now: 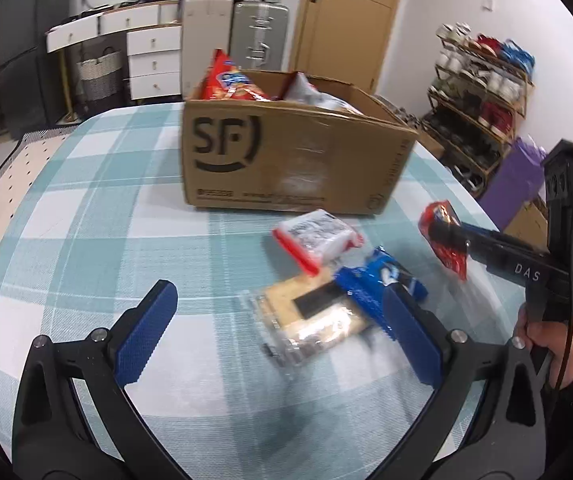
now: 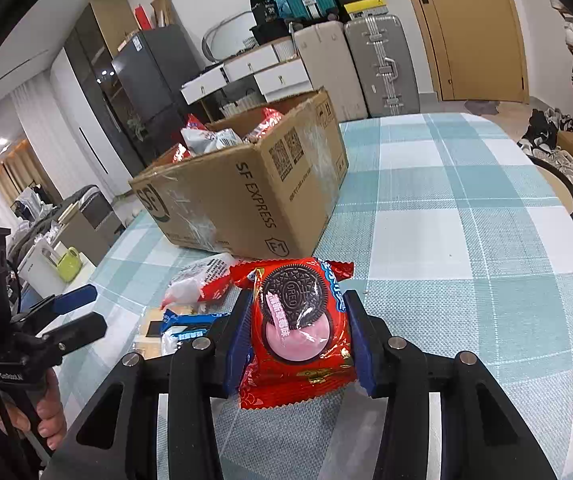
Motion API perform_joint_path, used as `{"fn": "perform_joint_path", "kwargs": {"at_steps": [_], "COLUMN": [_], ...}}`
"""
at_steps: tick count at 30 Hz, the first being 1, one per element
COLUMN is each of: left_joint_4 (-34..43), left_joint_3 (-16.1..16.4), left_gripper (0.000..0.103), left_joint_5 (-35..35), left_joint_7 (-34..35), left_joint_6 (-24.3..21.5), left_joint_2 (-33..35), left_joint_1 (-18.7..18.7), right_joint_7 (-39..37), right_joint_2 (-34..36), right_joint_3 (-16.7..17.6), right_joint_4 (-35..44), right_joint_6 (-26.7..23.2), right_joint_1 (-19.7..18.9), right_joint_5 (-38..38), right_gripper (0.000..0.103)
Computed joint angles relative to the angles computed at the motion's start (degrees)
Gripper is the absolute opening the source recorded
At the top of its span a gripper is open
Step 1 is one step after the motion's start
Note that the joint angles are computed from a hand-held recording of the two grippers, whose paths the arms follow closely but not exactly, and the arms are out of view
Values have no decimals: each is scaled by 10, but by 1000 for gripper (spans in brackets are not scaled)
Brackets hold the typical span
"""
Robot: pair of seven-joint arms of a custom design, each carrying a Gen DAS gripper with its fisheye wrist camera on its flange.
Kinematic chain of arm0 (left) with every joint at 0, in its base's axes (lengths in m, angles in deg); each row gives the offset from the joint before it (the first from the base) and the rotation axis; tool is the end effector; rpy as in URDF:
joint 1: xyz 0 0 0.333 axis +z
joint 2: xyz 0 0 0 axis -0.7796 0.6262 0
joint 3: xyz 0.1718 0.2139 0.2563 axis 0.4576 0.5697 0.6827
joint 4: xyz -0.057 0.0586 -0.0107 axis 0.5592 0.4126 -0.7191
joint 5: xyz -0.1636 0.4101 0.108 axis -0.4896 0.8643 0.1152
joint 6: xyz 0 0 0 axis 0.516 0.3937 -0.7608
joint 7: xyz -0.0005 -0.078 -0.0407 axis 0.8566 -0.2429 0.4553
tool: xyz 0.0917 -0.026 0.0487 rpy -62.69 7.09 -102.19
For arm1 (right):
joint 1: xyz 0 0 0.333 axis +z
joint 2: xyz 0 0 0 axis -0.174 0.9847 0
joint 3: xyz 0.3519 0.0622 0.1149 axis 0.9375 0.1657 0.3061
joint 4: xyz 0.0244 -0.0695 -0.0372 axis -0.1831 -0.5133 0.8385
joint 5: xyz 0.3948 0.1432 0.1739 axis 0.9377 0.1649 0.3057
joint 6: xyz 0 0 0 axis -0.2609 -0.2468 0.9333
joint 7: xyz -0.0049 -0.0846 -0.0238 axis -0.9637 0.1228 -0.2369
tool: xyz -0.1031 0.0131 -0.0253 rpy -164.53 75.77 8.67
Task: Organize snacks
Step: 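Lower the left gripper onto the blue Oreo pack and close while the right holds its pack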
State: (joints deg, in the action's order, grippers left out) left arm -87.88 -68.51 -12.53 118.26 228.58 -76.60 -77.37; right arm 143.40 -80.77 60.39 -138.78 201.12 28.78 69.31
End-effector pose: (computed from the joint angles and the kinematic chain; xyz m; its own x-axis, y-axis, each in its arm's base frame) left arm 0.4178 -0.0959 0.4730 -0.2426 -0.9574 0.1569 -0.7105 0.0652 -0.7006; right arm 0.4703 0.2647 0.4699 0.2760 -0.8974 -0.3443 -0.6996 0.0581 -0.7122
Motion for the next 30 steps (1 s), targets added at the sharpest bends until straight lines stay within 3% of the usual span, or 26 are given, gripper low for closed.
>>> {"fn": "perform_joint_path", "kwargs": {"at_steps": [3,5,11,13,16,18,22,25,30], "left_joint_4": [15,25,54,66,79,83,97,96,94], "left_joint_3": [11,0,-52,-81,-69,-109,-111,-143,-132], "left_gripper": [102,102,102,100,100,99,99,94,63], "left_joint_5": [-13,-26,-47,-36,-88,-62,-70,-29,-34], "left_joint_7": [19,22,29,17,41,10,23,-9,0], "left_joint_6": [-31,-45,-62,-77,-87,-79,-81,-72,-66], "left_joint_2": [8,18,58,75,92,102,117,122,119], "left_joint_1": [-30,-31,-14,10,-12,27,25,60,50], "right_joint_7": [-83,-114,-78,-61,-37,-29,-5,20,62], "right_joint_2": [-15,-29,-79,-93,-107,-111,-119,-125,-129], "right_joint_3": [-89,-143,-223,-230,-230,-207,-191,-194,-202], "right_joint_4": [-1,-5,-43,-56,-73,-81,-95,-104,-115], "right_joint_6": [20,34,80,87,101,104,107,111,113], "right_joint_1": [105,167,260,269,271,247,227,226,226], "right_joint_5": [89,118,67,47,24,20,-6,-31,-74], "right_gripper": [45,45,45,45,45,45,45,45,45]}}
